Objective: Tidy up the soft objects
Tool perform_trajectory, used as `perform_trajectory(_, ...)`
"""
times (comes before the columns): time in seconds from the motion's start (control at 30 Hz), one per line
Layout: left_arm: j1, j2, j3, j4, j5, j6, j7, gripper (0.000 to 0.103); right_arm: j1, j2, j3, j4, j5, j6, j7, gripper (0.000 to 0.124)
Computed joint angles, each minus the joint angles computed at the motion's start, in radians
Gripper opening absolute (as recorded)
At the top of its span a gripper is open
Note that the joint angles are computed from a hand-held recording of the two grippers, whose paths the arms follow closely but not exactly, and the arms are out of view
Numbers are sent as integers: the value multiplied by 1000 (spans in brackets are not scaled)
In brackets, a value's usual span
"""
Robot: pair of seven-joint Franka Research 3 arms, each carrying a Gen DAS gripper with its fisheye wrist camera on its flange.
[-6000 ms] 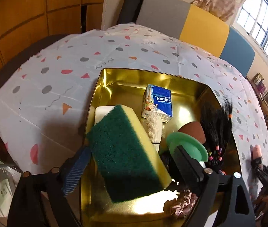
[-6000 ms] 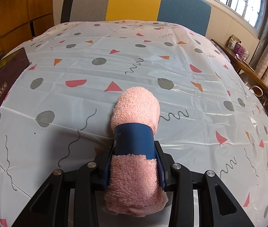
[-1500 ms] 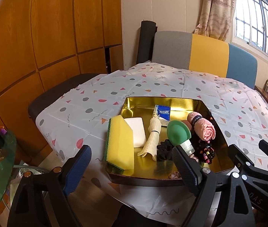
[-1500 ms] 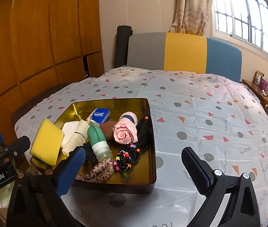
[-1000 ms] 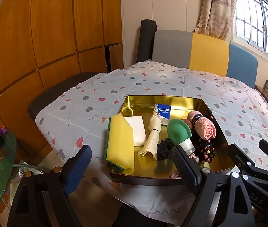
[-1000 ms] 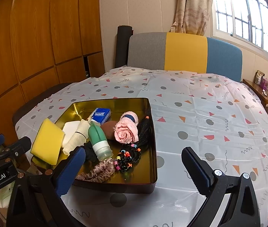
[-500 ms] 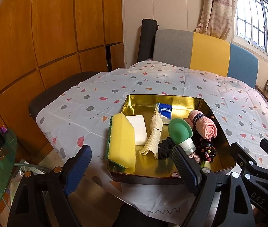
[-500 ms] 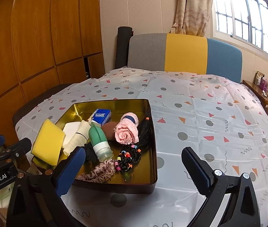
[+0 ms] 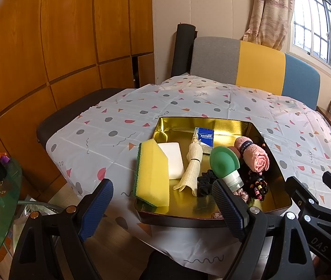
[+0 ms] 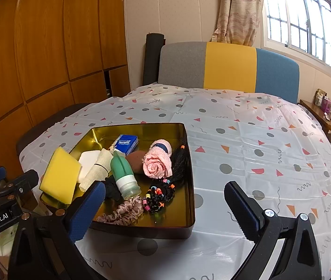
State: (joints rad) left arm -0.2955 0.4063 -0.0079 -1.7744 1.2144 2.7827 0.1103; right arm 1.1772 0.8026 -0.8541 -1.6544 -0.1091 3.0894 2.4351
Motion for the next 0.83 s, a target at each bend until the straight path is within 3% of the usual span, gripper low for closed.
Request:
perform_trajectory(0.37, 8, 1, -7, -3, -26, 3, 14, 88, 6, 4, -5, 0, 27, 0, -23, 102)
perform_trajectory(0.5, -8, 8, 11, 6, 14, -1, 7, 79, 2, 2, 2, 0, 33, -1, -33, 103)
perform_trajectory(0.67, -10, 1, 24, 3, 124, 19, -107, 63, -24, -8, 34, 6, 30, -7, -53, 103)
perform_trajectory(0.83, 20, 7, -1, 6, 84, 28, -73, 61, -46, -10, 56, 18, 20, -19, -50, 103)
